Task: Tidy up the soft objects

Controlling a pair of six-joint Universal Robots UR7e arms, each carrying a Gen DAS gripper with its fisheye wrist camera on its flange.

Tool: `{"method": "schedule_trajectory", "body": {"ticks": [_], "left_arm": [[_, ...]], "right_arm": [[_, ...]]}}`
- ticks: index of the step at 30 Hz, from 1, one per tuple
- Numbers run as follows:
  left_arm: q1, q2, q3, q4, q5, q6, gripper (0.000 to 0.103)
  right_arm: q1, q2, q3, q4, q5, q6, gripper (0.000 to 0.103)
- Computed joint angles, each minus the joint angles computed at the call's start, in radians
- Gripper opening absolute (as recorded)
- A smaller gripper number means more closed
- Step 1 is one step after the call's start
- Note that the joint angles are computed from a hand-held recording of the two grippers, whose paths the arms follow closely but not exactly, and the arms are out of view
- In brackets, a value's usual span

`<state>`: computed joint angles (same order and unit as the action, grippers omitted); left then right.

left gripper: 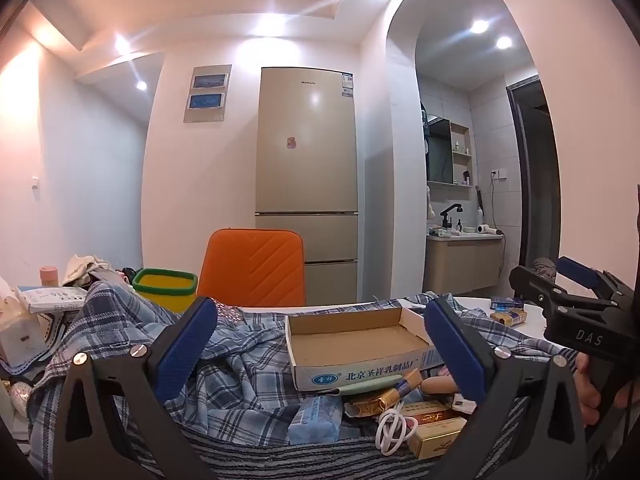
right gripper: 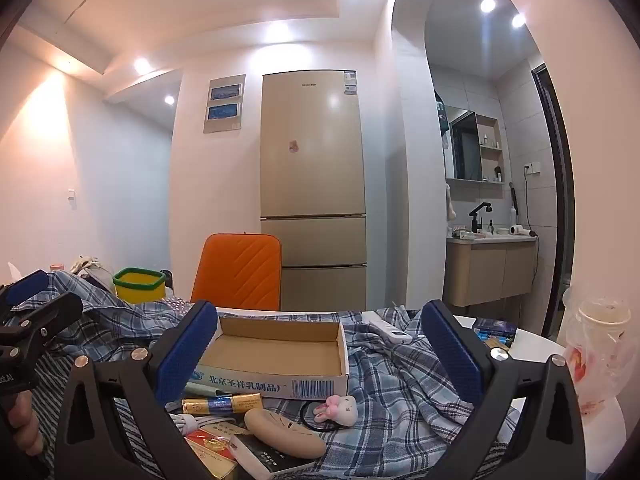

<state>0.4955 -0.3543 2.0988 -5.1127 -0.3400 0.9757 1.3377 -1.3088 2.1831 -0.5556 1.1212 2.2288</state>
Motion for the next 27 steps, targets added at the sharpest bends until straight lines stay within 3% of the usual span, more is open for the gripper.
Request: {"method": "schedule_trajectory", "body": {"ticks": [6,12,16,27], "left_arm": [[0.007,0.003,-0.005,0.080,0.020,-0.081,0.103],[-0.018,-0.005,0.020,-0.012,0.016,-0.023,0.103],[-0.019,-0.011,0.023,-0.011,0.020,-0.022,0.103],[-0.030,0.004,-0.010,-0.081,0.010,0.111,0.103]], "right_arm": [[0.000,-0.003,-0.001,0.006,0.001,0.007,0.103],[0.016,0.010,-0.003,-0.002,0.022,0.007,0.103],[0.001,-0.003,-0.003,0.007,0.002,0.014,0.103],[0.003,-0.006,-0.002,0.010,0.005,0.016,0.103]]}}
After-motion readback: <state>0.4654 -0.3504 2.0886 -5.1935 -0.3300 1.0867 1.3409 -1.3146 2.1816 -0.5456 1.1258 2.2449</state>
